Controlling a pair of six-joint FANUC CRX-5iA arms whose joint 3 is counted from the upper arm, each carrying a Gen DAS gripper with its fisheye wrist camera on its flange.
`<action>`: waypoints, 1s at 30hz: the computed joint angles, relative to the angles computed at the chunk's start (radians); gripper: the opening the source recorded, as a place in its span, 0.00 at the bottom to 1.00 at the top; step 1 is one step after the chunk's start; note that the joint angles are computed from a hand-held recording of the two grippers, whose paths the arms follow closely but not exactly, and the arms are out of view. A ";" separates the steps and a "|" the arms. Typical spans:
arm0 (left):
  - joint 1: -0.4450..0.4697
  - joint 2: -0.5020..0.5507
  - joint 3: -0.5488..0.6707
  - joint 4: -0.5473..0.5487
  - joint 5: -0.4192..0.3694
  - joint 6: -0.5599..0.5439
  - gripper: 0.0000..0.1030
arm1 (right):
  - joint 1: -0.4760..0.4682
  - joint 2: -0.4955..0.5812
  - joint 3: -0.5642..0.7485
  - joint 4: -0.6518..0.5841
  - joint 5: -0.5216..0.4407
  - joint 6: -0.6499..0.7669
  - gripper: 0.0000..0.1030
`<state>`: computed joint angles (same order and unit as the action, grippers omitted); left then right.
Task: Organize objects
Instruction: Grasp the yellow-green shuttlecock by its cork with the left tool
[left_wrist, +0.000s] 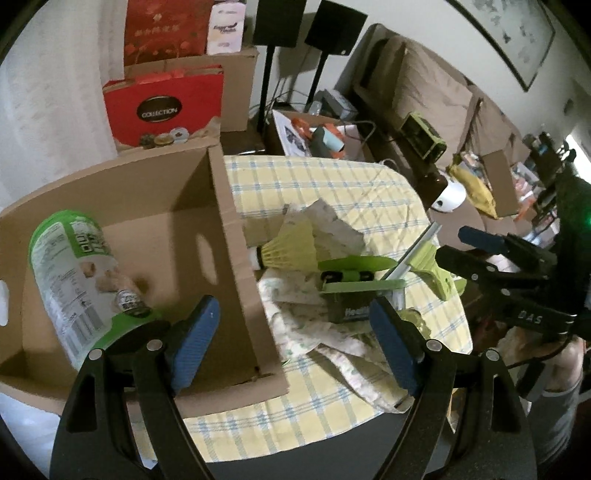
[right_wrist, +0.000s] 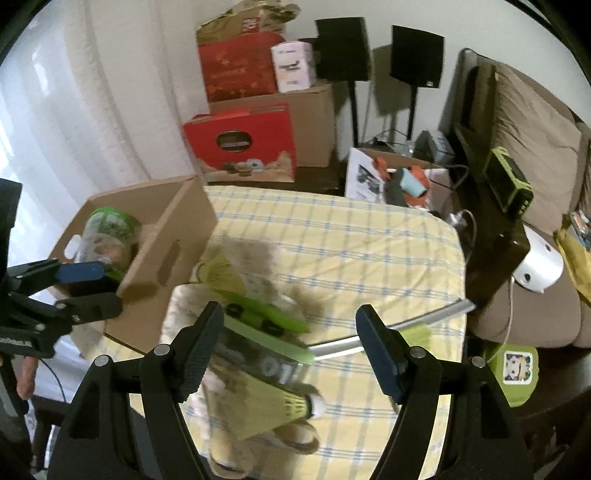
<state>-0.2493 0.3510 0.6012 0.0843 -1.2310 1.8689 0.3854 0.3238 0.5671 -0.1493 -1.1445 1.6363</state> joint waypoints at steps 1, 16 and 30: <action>-0.003 0.000 -0.002 0.001 0.006 -0.002 0.79 | 0.000 -0.002 -0.007 0.005 0.003 -0.004 0.73; -0.064 -0.025 -0.091 0.032 0.103 -0.049 0.79 | -0.028 -0.077 -0.172 0.027 0.066 -0.050 0.73; -0.132 0.065 -0.043 0.083 0.099 -0.098 0.74 | -0.077 -0.107 -0.227 -0.007 0.072 -0.105 0.73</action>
